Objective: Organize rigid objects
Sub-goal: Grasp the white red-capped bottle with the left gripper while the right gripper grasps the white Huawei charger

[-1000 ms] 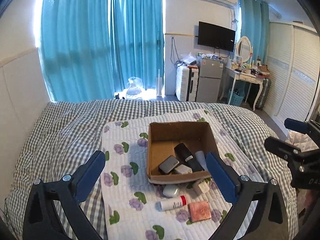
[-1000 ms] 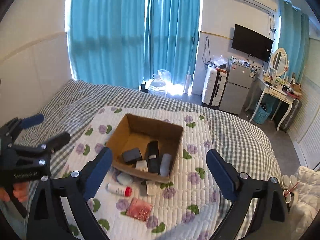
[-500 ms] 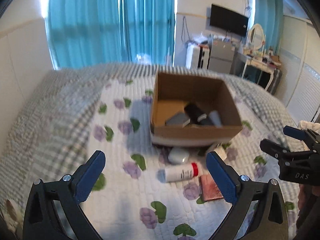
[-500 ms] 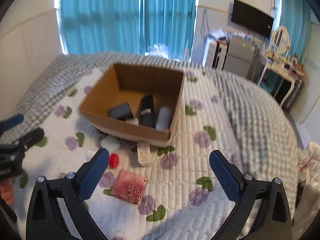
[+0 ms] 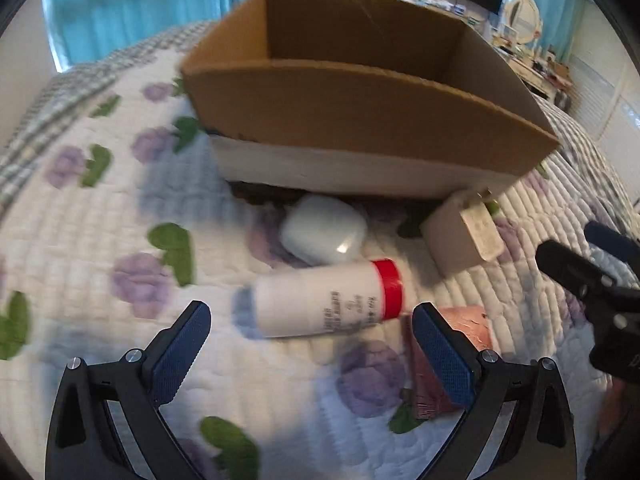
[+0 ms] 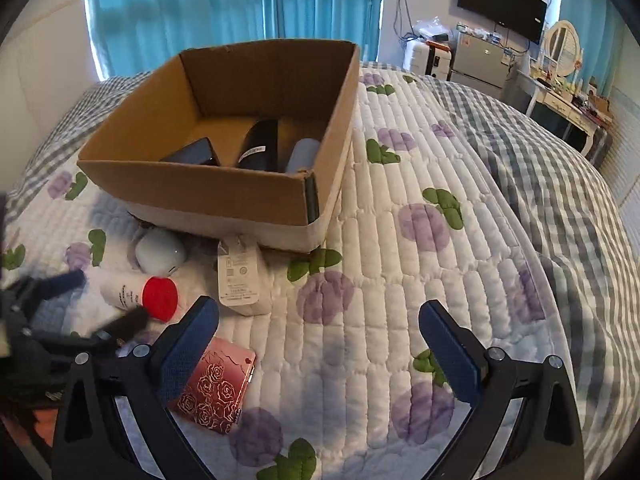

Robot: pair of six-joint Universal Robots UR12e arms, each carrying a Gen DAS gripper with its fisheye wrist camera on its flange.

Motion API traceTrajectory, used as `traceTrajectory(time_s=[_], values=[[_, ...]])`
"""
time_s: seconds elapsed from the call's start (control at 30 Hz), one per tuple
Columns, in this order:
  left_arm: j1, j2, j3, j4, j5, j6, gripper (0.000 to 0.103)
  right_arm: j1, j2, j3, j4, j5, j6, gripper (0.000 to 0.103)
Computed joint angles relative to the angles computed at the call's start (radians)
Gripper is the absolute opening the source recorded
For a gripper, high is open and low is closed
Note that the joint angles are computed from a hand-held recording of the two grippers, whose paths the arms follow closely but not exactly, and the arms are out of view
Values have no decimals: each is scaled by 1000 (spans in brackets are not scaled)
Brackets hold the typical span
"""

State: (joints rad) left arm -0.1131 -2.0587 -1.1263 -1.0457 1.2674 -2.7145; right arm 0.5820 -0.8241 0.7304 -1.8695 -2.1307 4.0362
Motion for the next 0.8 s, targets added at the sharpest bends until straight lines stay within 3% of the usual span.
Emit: traceTrajectory(time_s=[0.3, 0.33, 0.37, 0.4, 0.67, 0.8], values=[[-3, -1, -34, 55, 4, -17, 100, 0, 9, -11, 20, 1, 10, 101], [0, 2, -38, 57, -7, -16, 97, 0, 9, -11, 20, 1, 10, 101], [4, 5, -42, 52, -27, -9, 83, -1, 10, -11, 19, 3, 10, 101], [7, 7, -40, 35, -45, 2, 80, -1, 11, -12, 16, 3, 10, 101], [34, 62, -105, 133, -91, 2, 80, 0, 27, -30, -9, 14, -27, 101], [40, 67, -115, 211, -52, -15, 80, -5, 59, -80, 6, 46, -67, 98]])
